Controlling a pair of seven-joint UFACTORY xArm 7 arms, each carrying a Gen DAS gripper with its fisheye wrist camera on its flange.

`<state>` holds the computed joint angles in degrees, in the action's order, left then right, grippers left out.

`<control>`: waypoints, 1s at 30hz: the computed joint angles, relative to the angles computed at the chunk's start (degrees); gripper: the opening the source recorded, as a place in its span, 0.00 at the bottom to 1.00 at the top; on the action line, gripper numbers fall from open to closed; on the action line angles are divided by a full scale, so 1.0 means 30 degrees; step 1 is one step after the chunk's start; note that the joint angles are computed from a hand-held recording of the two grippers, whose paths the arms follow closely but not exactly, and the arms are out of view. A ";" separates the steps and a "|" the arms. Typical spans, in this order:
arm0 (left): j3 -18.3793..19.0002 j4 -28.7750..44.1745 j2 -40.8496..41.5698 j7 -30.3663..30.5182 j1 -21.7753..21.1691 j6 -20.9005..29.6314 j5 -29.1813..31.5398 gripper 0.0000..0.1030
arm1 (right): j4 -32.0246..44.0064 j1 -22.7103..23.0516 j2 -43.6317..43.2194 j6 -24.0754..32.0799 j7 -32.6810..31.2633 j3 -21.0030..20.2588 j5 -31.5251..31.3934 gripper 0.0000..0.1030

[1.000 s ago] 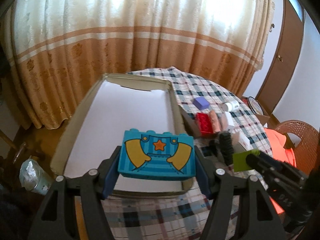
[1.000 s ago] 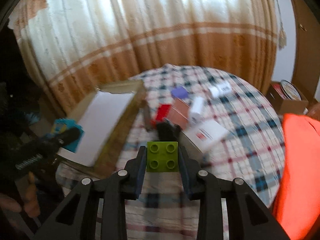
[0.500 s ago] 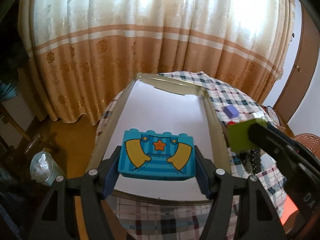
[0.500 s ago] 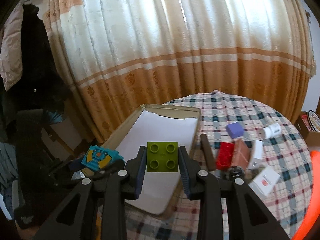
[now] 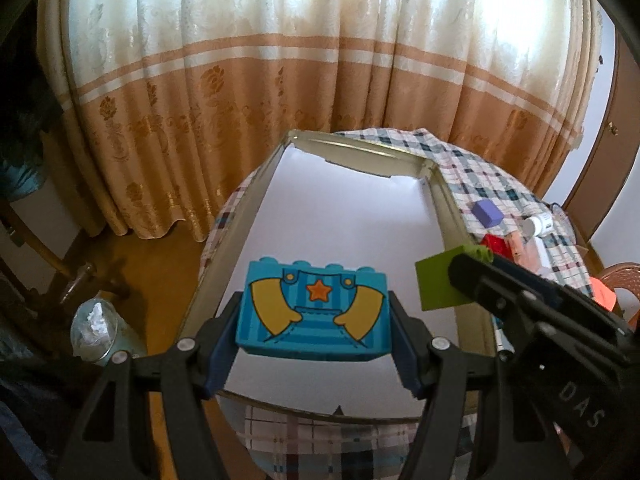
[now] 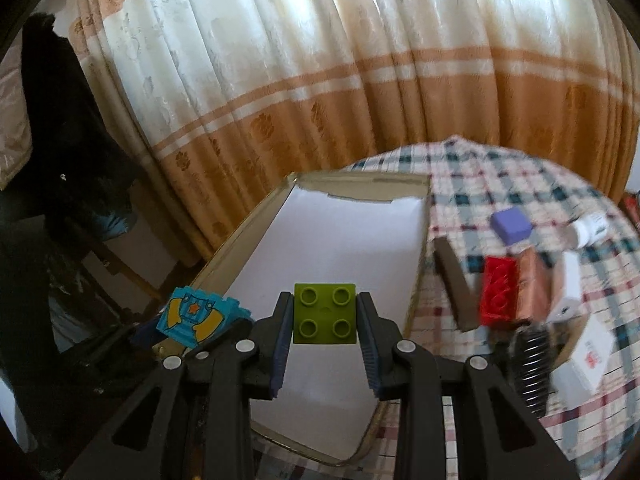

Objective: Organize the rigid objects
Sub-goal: 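Lower both held blocks into the tray and open both grippers, then move the right gripper to the white box with the red seal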

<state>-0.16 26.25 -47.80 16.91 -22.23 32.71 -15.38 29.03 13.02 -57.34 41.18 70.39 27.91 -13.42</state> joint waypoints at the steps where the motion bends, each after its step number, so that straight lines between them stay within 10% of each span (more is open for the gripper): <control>1: -0.0001 0.0022 0.0056 -0.0033 0.0026 0.0045 0.0014 0.65 | -0.0158 0.0069 0.0019 -0.0234 0.0042 -0.0087 0.0070 0.34; 11: -0.0596 -0.0265 -0.0309 -0.0625 0.0710 -0.0235 0.0975 0.73 | -0.1472 0.0489 -0.1421 -0.1609 0.0415 -0.0326 0.0592 0.61; 14: -0.0954 -0.0724 -0.1082 -0.1342 0.1115 -0.1016 0.1260 1.00 | -0.1521 0.0228 -0.3330 0.0617 0.1190 0.0482 0.0471 0.63; 30: -0.1767 -0.2671 -0.4380 -0.3200 -0.1849 -0.0673 0.1360 0.99 | -0.3212 0.3288 -1.1430 1.1966 0.2652 0.1901 0.2054 0.63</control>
<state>-5.46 18.24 -60.94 7.31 -27.77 30.69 -11.30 19.40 22.88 -91.63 77.08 78.35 33.61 -7.26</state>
